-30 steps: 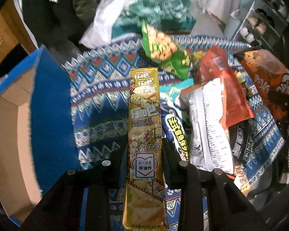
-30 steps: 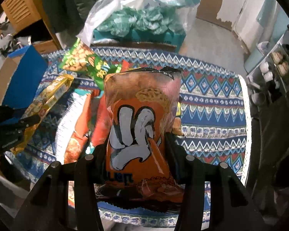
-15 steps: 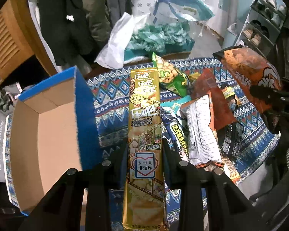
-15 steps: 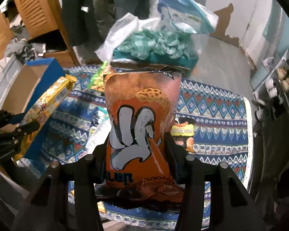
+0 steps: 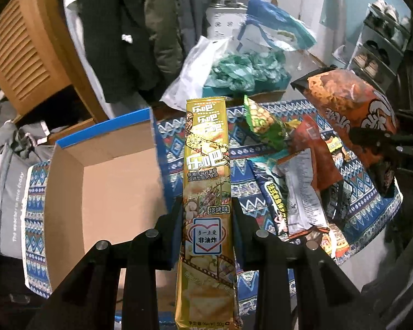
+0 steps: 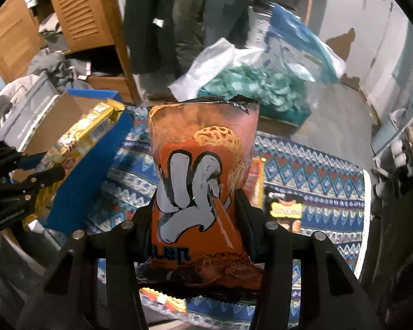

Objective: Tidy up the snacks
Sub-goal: 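Carry both snacks over the cardboard box and release them inside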

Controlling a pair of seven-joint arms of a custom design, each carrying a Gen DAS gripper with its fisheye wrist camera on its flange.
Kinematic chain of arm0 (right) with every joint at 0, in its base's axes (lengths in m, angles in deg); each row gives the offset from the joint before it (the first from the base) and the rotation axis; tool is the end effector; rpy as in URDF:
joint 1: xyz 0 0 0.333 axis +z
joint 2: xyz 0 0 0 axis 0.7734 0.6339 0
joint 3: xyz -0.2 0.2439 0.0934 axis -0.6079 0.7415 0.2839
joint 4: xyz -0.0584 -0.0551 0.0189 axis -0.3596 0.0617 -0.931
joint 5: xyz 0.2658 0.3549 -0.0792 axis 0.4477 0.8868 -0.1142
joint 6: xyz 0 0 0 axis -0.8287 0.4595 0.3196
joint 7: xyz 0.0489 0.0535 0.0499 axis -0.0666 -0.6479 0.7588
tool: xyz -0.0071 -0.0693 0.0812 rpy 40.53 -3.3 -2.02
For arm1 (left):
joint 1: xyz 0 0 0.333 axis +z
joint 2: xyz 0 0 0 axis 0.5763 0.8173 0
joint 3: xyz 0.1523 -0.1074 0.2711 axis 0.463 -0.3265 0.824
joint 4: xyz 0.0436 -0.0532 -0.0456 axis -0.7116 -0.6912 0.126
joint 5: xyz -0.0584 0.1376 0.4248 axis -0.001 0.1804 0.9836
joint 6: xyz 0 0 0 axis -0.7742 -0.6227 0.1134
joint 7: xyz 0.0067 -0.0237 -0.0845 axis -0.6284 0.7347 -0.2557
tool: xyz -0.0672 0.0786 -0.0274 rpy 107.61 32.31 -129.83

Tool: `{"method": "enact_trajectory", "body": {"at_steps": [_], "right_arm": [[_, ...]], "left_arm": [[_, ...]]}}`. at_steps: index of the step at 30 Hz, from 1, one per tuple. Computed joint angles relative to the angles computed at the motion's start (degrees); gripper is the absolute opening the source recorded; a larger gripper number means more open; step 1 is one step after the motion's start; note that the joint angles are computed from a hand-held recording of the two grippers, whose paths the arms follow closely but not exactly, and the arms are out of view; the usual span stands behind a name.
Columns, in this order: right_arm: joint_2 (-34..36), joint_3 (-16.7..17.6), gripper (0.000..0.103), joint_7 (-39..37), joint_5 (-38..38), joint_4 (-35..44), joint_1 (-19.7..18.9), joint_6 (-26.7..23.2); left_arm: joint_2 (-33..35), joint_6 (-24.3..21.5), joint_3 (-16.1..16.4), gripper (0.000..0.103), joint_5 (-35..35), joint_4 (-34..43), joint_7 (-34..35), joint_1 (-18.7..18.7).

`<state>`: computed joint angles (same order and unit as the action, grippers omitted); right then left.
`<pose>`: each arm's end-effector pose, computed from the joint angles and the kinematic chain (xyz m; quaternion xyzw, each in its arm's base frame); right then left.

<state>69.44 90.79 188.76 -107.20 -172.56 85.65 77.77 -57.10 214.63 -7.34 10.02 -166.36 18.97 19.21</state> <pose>0.4177 0.4784 0.6188 -0.7586 0.5951 -0.1556 0.2148 0.4209 -0.3312 0.5889 -0.5713 0.7792 -0.1978 0.1653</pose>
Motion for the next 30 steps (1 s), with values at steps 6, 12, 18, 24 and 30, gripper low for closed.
{"method": "enact_trajectory", "body": {"at_steps": [6, 12, 18, 24, 30], "right_arm": [[4.4, 0.4, 0.049, -1.5, -0.6, 5.4, 1.2, 0.0], [9.9, 0.3, 0.049, -3.0, 0.0, 11.9, 3.3, -0.3], [18.4, -0.3, 0.049, -5.4, 0.0, 22.6, 6.6, -2.9], [28.1, -1.8, 0.049, -9.0, 0.2, 35.5, 11.2, -6.8], [38.7, -4.1, 0.049, -12.0, 3.3, 50.4, 15.2, -12.3]], "left_arm": [[-3.0, 0.8, 1.2, 0.031, -1.2, -2.2, 0.2, 0.8], [-6.2, 1.3, 2.1, 0.031, -1.7, -4.5, 0.7, 2.4], [-8.9, 2.0, 2.3, 0.031, -1.6, -7.1, 0.7, 4.7], [-11.3, 2.5, 2.8, 0.031, -0.8, -10.0, 0.3, 7.1], [-12.9, 2.4, 3.6, 0.031, -0.8, -12.3, 0.4, 9.2]]}}
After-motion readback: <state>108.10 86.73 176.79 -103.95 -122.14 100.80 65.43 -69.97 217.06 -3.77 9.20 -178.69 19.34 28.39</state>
